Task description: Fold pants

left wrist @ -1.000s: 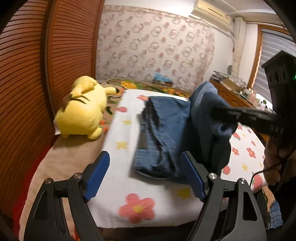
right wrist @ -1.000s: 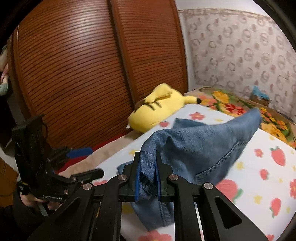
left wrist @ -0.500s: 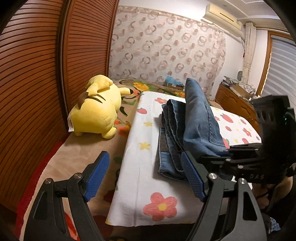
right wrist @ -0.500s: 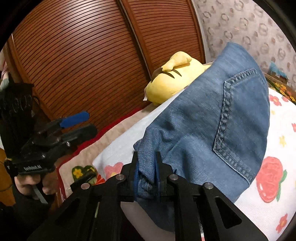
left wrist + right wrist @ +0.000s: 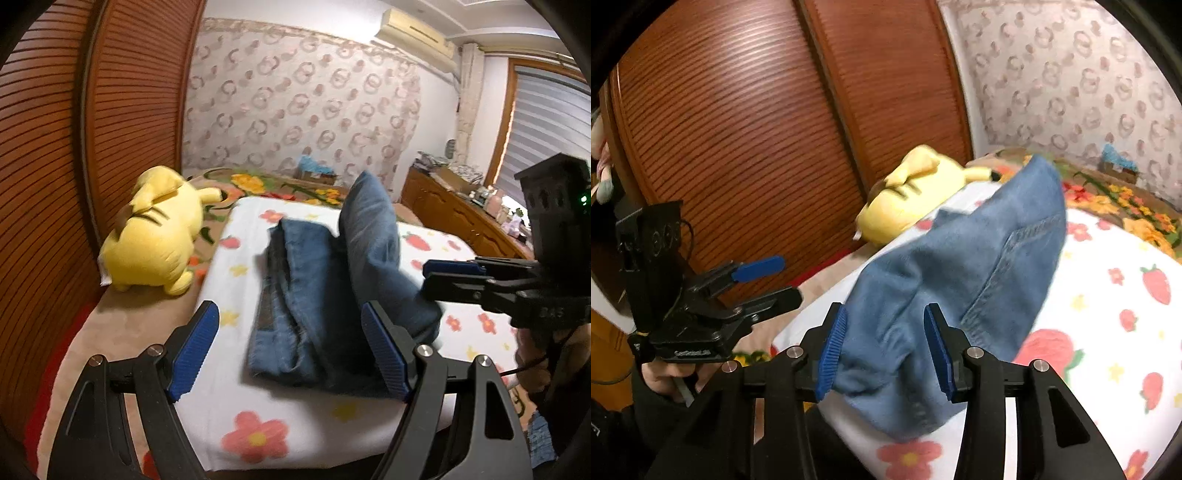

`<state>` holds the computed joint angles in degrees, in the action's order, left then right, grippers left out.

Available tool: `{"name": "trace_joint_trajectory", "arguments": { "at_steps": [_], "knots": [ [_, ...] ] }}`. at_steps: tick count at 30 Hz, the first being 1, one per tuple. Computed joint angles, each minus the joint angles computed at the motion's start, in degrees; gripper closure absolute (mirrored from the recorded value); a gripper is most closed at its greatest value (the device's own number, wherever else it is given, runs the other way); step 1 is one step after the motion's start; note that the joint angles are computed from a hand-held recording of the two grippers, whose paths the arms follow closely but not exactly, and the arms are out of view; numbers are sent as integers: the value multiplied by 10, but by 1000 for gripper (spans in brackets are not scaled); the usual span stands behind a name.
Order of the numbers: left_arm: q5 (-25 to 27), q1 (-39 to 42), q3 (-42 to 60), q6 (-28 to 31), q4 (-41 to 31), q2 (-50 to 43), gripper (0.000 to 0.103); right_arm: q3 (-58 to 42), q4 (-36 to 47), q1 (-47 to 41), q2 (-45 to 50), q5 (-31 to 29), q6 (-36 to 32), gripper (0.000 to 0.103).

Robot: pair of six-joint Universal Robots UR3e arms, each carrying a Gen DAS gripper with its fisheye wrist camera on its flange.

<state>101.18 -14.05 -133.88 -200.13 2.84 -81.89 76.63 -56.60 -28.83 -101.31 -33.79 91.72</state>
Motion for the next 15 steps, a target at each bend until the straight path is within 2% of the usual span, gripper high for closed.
{"name": "trace_joint_trajectory", "arguments": {
  "at_steps": [3, 10, 15],
  "knots": [
    [17, -17, 33, 3, -8, -20, 23, 4, -12, 14, 18, -5, 25, 58],
    [18, -12, 48, 11, -25, -27, 23, 156, -301, 140, 21, -70, 222, 58],
    [-22, 12, 23, 12, -7, -41, 23, 189, -338, 109, -15, -43, 245, 58]
  ]
}}
